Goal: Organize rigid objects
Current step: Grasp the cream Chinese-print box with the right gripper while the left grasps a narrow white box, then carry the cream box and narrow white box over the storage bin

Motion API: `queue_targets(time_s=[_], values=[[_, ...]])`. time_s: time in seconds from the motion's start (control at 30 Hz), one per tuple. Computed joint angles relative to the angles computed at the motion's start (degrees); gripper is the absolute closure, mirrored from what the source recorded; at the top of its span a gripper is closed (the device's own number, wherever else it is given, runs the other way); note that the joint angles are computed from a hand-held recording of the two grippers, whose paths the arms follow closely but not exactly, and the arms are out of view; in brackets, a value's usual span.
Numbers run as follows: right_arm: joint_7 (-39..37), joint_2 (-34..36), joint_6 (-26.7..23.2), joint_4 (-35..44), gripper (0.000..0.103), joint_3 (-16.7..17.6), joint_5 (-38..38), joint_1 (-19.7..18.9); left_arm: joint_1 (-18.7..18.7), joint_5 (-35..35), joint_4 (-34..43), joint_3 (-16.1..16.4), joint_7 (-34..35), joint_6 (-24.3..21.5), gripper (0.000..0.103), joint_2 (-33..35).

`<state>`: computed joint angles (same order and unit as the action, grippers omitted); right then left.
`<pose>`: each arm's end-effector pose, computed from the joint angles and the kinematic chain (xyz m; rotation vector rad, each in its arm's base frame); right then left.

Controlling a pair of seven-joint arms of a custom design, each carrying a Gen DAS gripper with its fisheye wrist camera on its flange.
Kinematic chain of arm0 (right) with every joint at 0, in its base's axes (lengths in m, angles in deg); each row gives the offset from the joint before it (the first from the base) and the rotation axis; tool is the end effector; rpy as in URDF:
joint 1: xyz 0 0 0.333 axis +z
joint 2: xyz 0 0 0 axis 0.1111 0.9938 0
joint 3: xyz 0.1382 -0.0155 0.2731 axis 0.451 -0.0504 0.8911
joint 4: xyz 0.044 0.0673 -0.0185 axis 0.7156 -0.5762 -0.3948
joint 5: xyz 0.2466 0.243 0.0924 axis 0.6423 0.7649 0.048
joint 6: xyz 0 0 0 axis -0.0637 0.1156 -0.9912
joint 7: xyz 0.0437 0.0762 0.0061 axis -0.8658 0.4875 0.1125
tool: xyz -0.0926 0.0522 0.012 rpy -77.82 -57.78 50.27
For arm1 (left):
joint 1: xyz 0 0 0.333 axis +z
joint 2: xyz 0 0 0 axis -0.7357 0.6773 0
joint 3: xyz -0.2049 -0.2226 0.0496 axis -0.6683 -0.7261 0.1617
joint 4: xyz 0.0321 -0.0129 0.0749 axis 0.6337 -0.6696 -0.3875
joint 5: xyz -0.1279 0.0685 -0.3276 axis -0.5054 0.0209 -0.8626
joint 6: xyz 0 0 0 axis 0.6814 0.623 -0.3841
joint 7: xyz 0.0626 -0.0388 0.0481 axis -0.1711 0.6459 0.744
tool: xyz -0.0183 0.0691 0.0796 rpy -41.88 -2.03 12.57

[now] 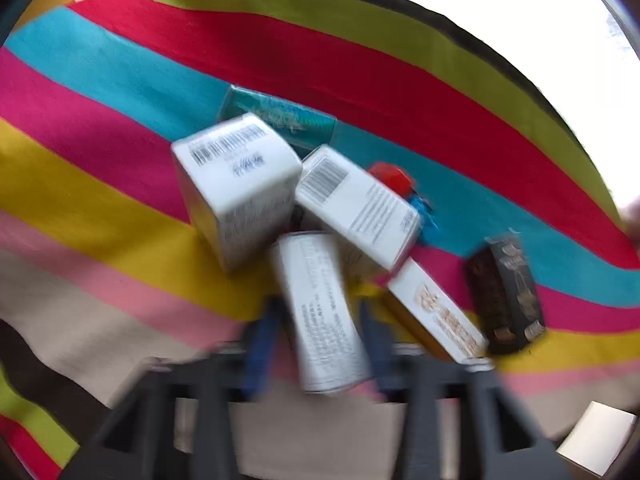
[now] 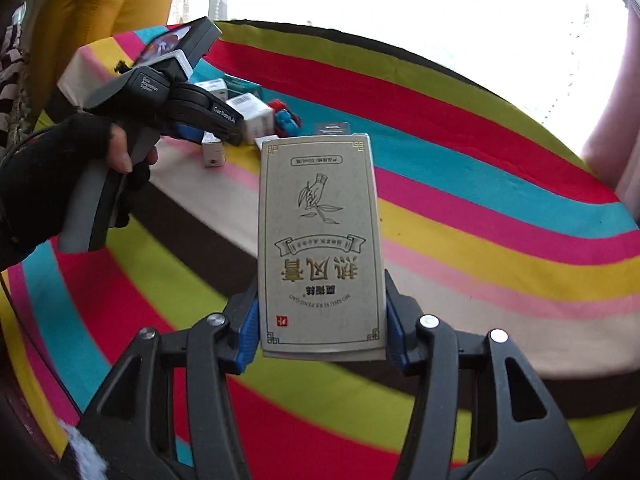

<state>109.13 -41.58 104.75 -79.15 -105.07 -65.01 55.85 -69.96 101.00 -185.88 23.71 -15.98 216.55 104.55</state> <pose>0.4437 0.0170 0.4046 -2.1438 1.2879 -0.6887 0.5927 -0.2570 0.3645 -2.2127 1.7069 -0.6742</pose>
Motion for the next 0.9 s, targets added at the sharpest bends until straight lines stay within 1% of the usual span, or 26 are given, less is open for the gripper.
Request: queue_targets(time_s=[0.03,0.07,0.1,0.17,0.2,0.23,0.33,0.37,0.43,0.53,0.63,0.73,0.83,0.9], values=[[1.2,-1.3,-0.6,-1.3,0.047,3.2,-0.3,-3.2,0.5,0.2,-2.1,-0.6,1.6,1.1,0.078,-1.3],[2.1,-1.8,-0.6,-1.9,0.047,4.8,0.0,-4.4,1.2,-0.1,-4.5,-1.4,3.4,2.3,0.078,-2.7],[3.8,-2.5,-1.1,-2.8,0.047,7.7,-0.1,-7.2,1.6,-0.1,-7.0,-1.7,4.5,3.6,0.078,-4.3],[8.0,-2.5,-2.2,-4.3,0.047,15.6,-0.9,-14.6,2.6,-0.2,-13.0,-2.8,7.8,5.6,0.078,-8.2],[10.2,-2.6,-2.9,-5.3,0.047,20.2,-1.7,-19.3,3.5,-1.3,-15.5,-3.9,9.8,6.7,0.078,-9.8],[13.1,-2.7,-4.3,-5.7,0.047,24.1,-2.6,-22.9,4.3,-2.3,-18.2,-4.8,11.8,7.6,0.078,-11.5],[18.2,-3.8,-7.8,-6.4,0.047,29.9,-3.2,-27.5,4.9,-1.7,-25.7,-5.8,14.2,8.6,0.078,-17.3],[20.7,-4.4,-9.5,-6.8,0.047,32.2,-3.4,-29.1,5.1,-0.3,-27.3,-6.0,13.9,8.5,0.078,-18.6],[24.7,-5.1,-10.4,-7.9,0.047,35.7,-4.4,-31.6,5.4,4.6,-30.6,-6.8,11.3,7.8,0.078,-21.9],[31.2,-7.7,-12.0,-10.4,0.047,40.4,-6.7,-34.3,7.2,7.8,-36.7,-9.1,10.0,8.2,0.078,-27.3],[36.6,-11.3,-13.8,-12.4,0.047,43.4,-9.4,-35.1,9.6,10.9,-40.9,-11.9,8.5,8.4,0.078,-31.6],[41.2,-13.5,-15.1,-13.2,0.047,45.6,-12.0,-35.2,12.6,14.1,-44.5,-15.2,6.5,9.4,0.078,-35.1],[45.0,-14.8,-15.9,-14.0,0.047,46.8,-14.1,-34.7,14.1,13.3,-47.8,-17.9,6.9,10.0,0.078,-38.7],[47.0,-15.6,-16.4,-14.4,0.047,47.0,-15.4,-34.2,14.0,11.0,-49.9,-18.5,8.5,10.4,0.078,-40.8]])
